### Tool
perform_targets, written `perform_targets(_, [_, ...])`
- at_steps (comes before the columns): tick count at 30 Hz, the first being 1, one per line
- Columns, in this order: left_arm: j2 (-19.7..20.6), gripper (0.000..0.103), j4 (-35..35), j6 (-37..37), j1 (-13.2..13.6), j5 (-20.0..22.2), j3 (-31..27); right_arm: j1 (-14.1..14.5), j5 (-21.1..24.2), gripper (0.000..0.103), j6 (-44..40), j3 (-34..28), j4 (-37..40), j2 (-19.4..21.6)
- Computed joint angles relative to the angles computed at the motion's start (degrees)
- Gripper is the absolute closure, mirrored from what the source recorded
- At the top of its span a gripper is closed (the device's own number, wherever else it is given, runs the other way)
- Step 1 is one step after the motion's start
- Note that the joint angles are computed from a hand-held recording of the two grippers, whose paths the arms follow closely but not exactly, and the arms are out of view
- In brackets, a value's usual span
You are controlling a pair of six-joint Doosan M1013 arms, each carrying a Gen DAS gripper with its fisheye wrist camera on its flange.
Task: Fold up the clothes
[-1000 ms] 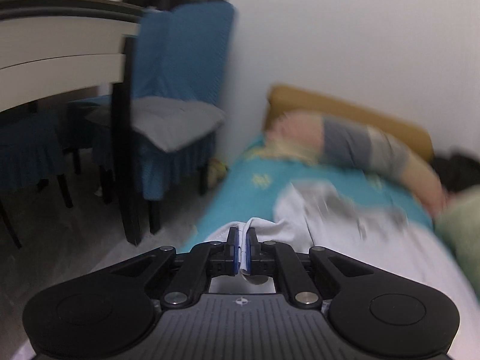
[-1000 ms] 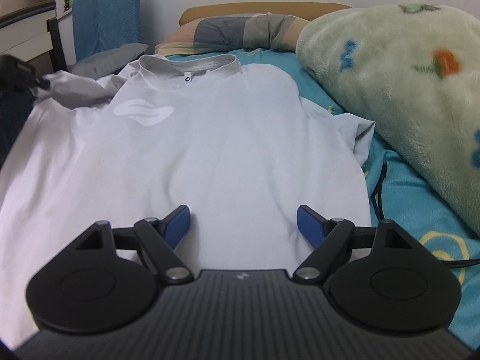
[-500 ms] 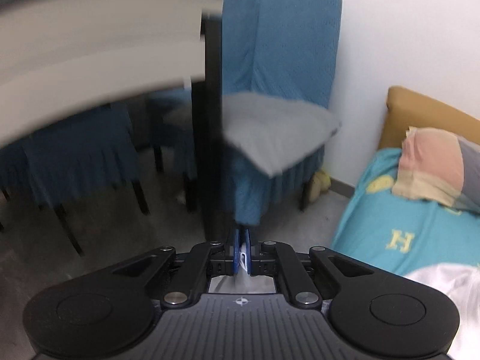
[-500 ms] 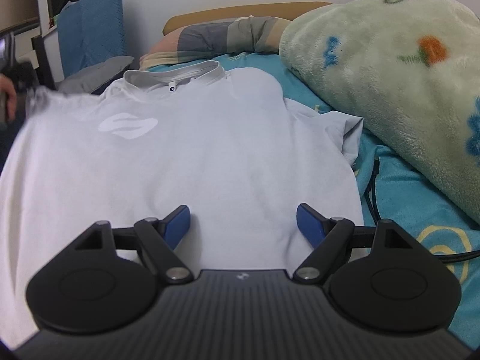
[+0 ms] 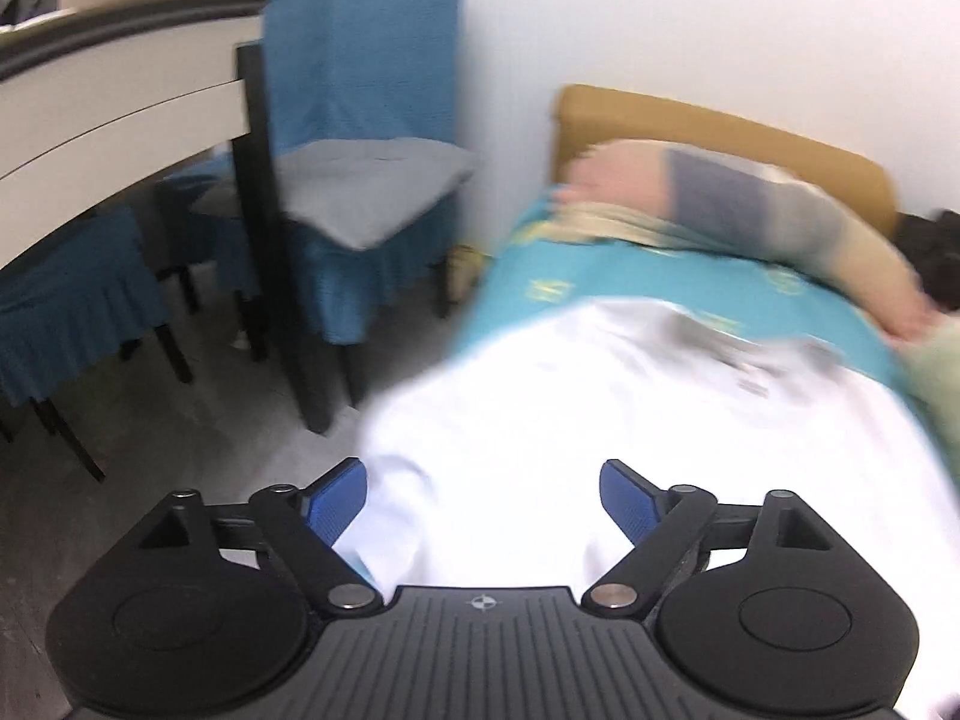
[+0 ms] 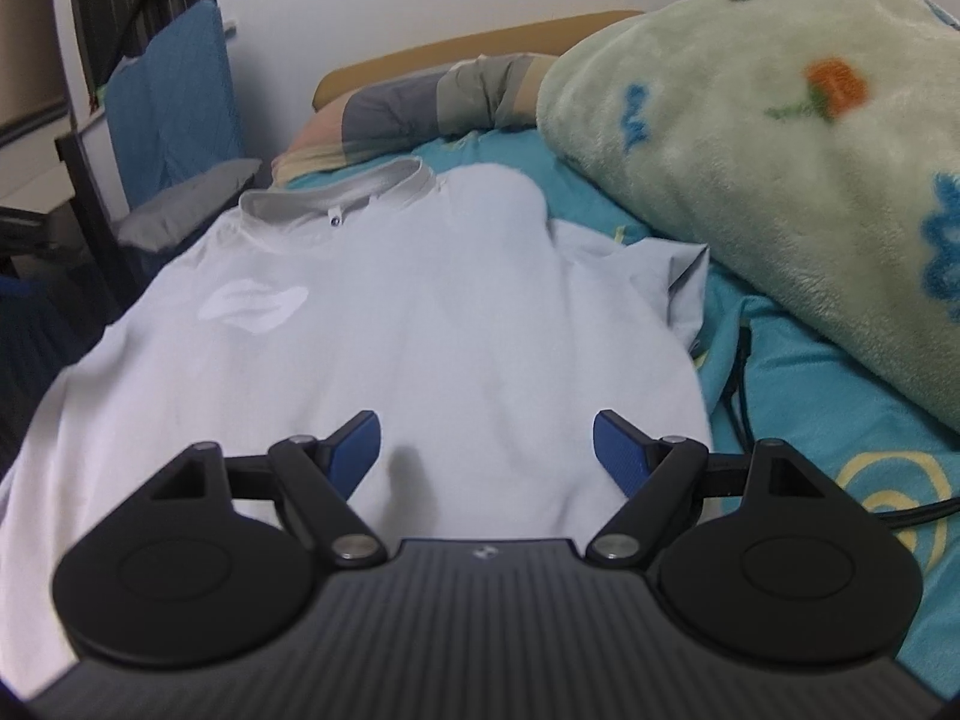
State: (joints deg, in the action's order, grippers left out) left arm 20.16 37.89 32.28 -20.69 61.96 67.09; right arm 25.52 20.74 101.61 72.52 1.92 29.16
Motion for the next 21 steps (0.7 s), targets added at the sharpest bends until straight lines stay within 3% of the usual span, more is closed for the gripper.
perform_targets(2, [-1.06, 0.010, -3.93, 0.05, -2.68, 1.67, -0.66, -0.30, -0.56, 0.023, 1.14, 0.45, -0.83, -0.42])
perform_targets(5, [-2.38, 0.007, -6.51, -6.05, -6.64, 4.09, -1.12, -1.30, -1.08, 0.023, 0.60, 1.07, 2.70, -1.23])
perform_targets(8, [-4.41, 0.006, -7.71, -13.55, -9.81, 0.74, 1.27, -2.57, -1.18, 0.023, 0.48, 1.32, 7.27, -1.76])
perform_targets(11, [-5.37, 0.006, -7.44, -17.89, -11.71, -2.52, 3.43, -3.49, -1.36, 0.023, 5.23, 1.59, 6.40, -1.89])
perform_targets(17, [-5.93, 0.006, -6.58, -19.58, -10.79, -5.54, 6.55, -5.37, 0.13, 0.022, 1.23, -1.05, 15.74, 0.80])
perform_targets(21, [-5.92, 0.006, -4.40, -23.91, -8.52, -9.54, 7.85, -4.87, 2.41, 0.022, 5.92, -7.24, 5.60, 4.94])
